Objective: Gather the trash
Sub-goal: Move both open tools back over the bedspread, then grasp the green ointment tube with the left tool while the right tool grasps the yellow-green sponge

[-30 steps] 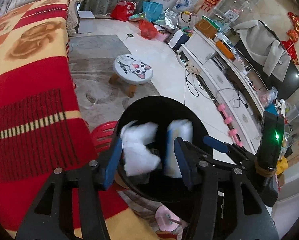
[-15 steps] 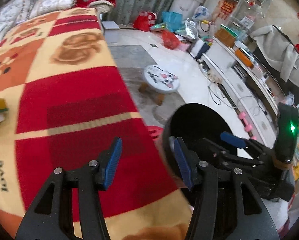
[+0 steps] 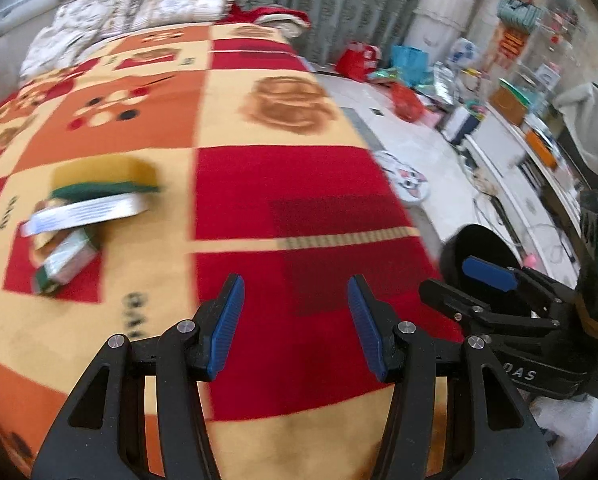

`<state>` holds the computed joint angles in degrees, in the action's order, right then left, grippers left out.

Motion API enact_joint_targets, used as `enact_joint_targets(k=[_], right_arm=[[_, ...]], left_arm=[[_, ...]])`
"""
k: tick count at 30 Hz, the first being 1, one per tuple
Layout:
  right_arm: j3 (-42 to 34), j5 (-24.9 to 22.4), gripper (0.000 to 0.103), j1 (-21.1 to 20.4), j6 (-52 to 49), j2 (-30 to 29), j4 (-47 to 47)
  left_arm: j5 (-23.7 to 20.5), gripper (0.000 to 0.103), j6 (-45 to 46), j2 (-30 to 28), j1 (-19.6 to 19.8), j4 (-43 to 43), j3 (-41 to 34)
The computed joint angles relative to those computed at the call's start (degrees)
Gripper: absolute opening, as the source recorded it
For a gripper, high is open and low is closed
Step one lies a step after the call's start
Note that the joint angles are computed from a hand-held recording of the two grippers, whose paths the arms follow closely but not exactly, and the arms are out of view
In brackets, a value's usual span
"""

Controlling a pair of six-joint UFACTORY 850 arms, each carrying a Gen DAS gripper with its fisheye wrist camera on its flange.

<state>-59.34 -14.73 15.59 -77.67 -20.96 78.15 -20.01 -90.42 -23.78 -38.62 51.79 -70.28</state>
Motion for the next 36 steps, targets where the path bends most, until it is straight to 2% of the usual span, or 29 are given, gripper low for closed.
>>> enact_joint_targets(k=[7,13,17,23,26,30,32,34,36], right_arm=[[-6.5,-3.8,0.072,6.1,3.3,-4.1,-4.7],[-14.1,-5.8,0.075,10.6,8.4,-8.6,-11.9],[-18.3,-6.9,0.075,12.7,10.9,-11.3,-14.9],[-23.8,-8.0,0.076,13.7,13.1,-13.9,-16.9],[-27.2,-9.0,0.083,14.4,13.6,-15.6,-19.2],[-34.3,-11.2,0.085,15.3,17.5,-20.1,-26.0],[-38.9,-13.8,0.085,15.8,20.9,-23.4,-31.6],[-41.9,-15.7,0.085,16.1,22.6,-25.7,-34.7],[-43.2,-15.7,0.076,16.2,22.9,-27.1,-35.7]], left_arm=[[-2.1,0.053,-10.3,8.2,4.6,7.6,11.1],[-3.2,0.057,-12.6,11.7,9.1,10.2,16.6],[-2.4,0.059,-12.3,11.6,11.1,11.1,17.5],[-0.2,0.059,-6.7,8.8,12.9,10.0,16.1],[-0.1,0.059,-3.9,7.2,13.2,8.5,14.9],[1.9,0.059,-1.2,5.9,14.5,6.0,14.0],[2.8,0.059,-0.9,5.6,14.8,5.7,13.9],[3.5,0.059,-1.4,5.5,14.9,6.4,14.0],[5.1,0.049,-1.9,5.6,15.2,6.9,14.3]])
